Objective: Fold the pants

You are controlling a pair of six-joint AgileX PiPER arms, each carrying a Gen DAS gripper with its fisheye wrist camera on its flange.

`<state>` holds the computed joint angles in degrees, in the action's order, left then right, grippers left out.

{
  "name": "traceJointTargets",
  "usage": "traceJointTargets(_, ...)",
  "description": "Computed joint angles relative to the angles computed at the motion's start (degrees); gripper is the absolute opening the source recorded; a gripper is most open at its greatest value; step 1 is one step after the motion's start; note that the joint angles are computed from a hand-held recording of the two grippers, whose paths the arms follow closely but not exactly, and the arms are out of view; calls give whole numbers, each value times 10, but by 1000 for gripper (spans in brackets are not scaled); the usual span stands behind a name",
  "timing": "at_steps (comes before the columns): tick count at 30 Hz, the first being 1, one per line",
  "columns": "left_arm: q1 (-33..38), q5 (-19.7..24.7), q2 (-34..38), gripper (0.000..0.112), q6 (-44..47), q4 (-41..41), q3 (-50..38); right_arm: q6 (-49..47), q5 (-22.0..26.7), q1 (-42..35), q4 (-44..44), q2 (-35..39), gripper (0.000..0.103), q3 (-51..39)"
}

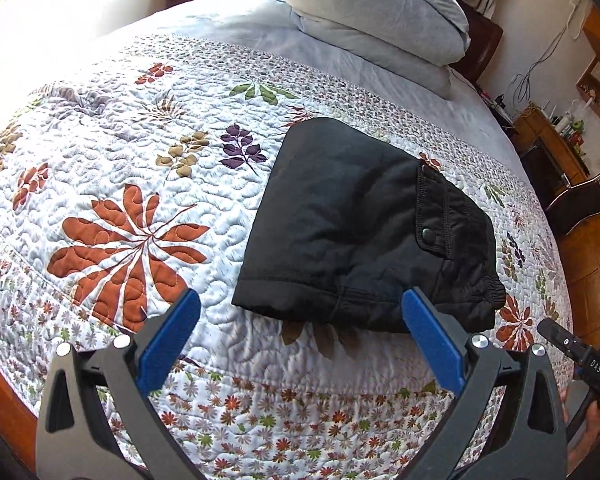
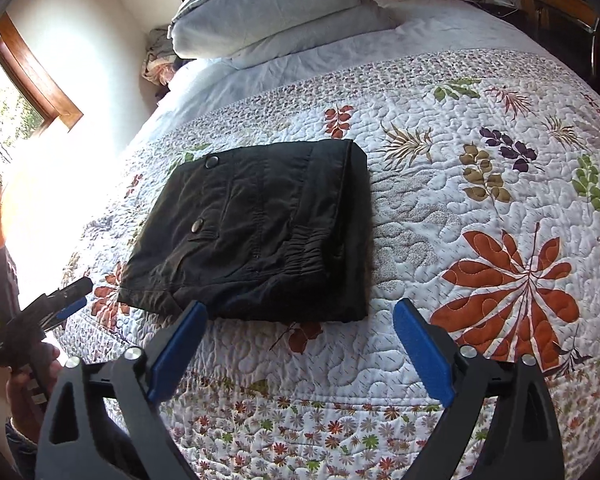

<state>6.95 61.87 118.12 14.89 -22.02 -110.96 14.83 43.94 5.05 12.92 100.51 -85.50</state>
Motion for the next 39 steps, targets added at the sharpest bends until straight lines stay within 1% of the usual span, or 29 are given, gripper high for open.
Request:
traceJointTargets(3, -4, -13, -39, 100, 4, 17, 38, 47, 18, 17, -43, -8, 99, -1)
traceJointTargets(8, -14, -40, -98, 100, 32, 47, 95, 81, 30, 35, -61, -33, 99, 17)
traceJointTargets(10, -19, -45, -119, 100, 43, 58, 112, 111, 39, 52, -92, -39, 99, 15)
traceJointTargets(13, -25, -50, -148, 100, 63, 62, 133, 128, 43, 68, -108, -51, 99, 13)
traceJointTargets(15, -27, -54, -165, 100, 71, 65, 147, 153, 52, 84, -135, -56, 99, 6)
traceJointTargets(19, -29, -53, -193, 100, 74, 70, 165, 183, 69, 109, -166, -65, 99, -8)
traceJointTargets(23, -19, -46, -211, 100, 80, 57, 172, 210, 86, 136, -198, -71, 99, -21)
traceJointTargets(26, -9, -31, -217, 100, 84, 45, 171, 232, 102, 158, -226, -71, 99, -30)
traceJointTargets(29, -6, -27, -226, 100, 79, 50, 174, 254, 119, 177, -253, -72, 99, -38)
traceJointTargets(32, 1, -19, -231, 100, 82, 42, 174, 277, 145, 193, -278, -70, 99, -49)
traceJointTargets(33, 2, -17, -232, 100, 83, 41, 173, 280, 144, 196, -279, -74, 99, -46)
traceJointTargets(35, 2, -18, -237, 100, 82, 46, 177, 282, 152, 203, -280, -76, 99, -49)
traceJointTargets(39, -3, -23, -251, 100, 81, 56, 189, 299, 179, 226, -312, -79, 99, -57)
